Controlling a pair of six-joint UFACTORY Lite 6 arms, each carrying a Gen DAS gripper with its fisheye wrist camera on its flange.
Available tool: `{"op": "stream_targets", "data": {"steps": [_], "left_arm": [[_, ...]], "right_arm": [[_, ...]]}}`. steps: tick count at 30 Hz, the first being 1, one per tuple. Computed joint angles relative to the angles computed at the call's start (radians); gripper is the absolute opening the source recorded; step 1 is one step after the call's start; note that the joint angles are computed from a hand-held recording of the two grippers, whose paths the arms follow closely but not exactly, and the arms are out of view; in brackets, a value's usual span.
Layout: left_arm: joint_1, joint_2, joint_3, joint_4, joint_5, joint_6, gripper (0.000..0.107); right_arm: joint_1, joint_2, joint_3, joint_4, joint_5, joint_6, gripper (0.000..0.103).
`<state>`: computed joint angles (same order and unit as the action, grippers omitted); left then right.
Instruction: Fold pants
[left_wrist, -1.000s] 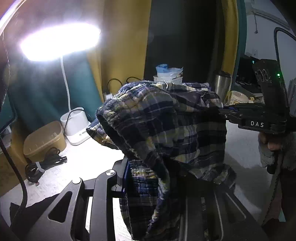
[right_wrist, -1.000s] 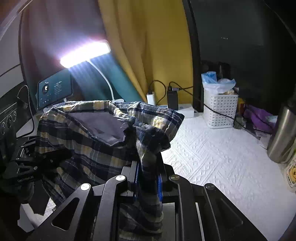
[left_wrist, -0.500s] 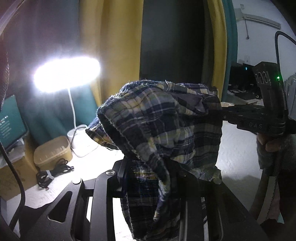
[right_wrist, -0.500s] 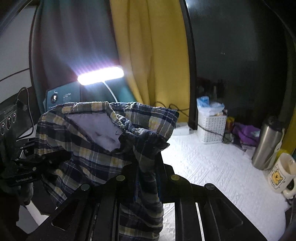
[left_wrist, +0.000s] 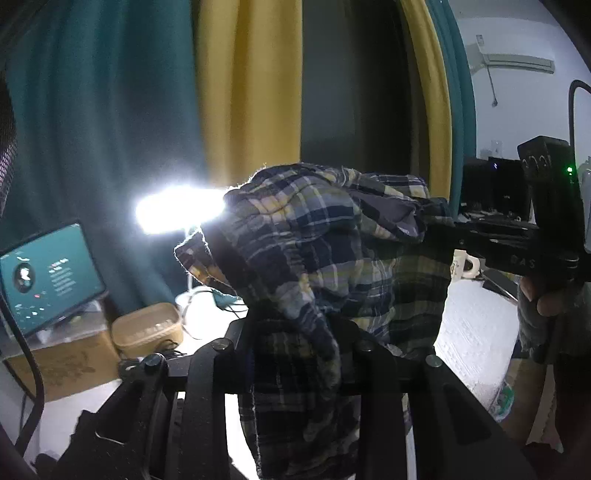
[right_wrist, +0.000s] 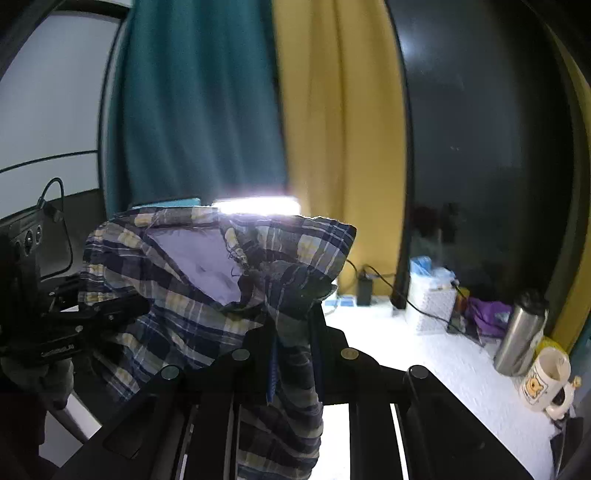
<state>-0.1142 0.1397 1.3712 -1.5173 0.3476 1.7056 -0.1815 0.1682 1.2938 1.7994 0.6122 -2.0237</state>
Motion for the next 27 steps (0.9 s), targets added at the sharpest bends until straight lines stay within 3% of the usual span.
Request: {"op": "stream_targets", "data": {"steps": [7,16,22,27], "left_arm": [[0.134,-0.154,-0.126,-0.030,0.083,0.059,0.028],[0.311,-0.312,-0.287,0.077,0.191,0.032,0.028],[0.350,-0.230,-0.298,0.081,0.186,0.074,0.029],[0.330,-0.001,-0.181,0.068,0.151,0.074,0.029]], "right_arm": [[0.095,-0.120,-0.109,0.074,-0.028,-0.063,0.016],[0.260,-0.162,-0.219,0.203,-0.093,-0.135,0.016],[0.320,0.006,-0.105,0.210,-0.136,-0.131,0.016],[0.333,0.251,0.107,0.155,-0.174,-0.050,0.016]]}}
